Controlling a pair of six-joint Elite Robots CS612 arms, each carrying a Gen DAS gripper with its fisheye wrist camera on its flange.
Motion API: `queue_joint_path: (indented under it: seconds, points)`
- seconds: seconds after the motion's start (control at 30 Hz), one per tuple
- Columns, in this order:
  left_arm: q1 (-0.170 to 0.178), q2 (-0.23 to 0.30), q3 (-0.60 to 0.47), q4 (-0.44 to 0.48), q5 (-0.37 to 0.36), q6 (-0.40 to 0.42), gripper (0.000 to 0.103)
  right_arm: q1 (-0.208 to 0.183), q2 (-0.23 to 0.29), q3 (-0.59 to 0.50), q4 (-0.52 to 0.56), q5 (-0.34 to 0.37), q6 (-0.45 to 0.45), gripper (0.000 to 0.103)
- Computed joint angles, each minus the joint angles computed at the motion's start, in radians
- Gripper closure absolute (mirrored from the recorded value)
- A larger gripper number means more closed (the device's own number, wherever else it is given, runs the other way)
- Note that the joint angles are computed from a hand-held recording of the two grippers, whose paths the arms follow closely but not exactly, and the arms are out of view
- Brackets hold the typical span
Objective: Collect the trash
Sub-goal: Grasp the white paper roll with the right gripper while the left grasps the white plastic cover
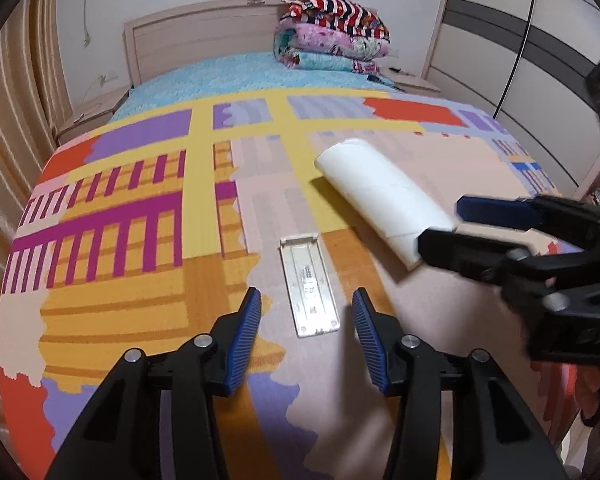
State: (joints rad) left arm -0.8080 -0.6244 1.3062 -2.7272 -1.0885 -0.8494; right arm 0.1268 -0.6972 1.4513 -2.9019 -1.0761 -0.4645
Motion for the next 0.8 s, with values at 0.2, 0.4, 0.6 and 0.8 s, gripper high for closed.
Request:
queue_joint_path:
  seconds: [0.2,0.4,0.6,0.8]
  points:
    - [0.0,0.0,-0.005,0.027,0.03,-0.006,0.081,0.013,0.021,-0.03,0.022,-0.044,0.005,0.042]
    - [0.002,-0.008,0.016,-0.002,0.03,-0.017,0.099,0.016,0.033,-0.043,0.015,-0.05,0.025,0.042]
    - [-0.002,-0.019,0.035,-0.024,0.041,-0.017,0.1,0.014,0.034,-0.045,0.014,-0.042,0.032,0.043]
    - [-0.005,-0.022,0.03,-0.02,0.024,-0.005,0.098,0.01,0.032,-0.04,0.013,-0.039,0.04,0.046]
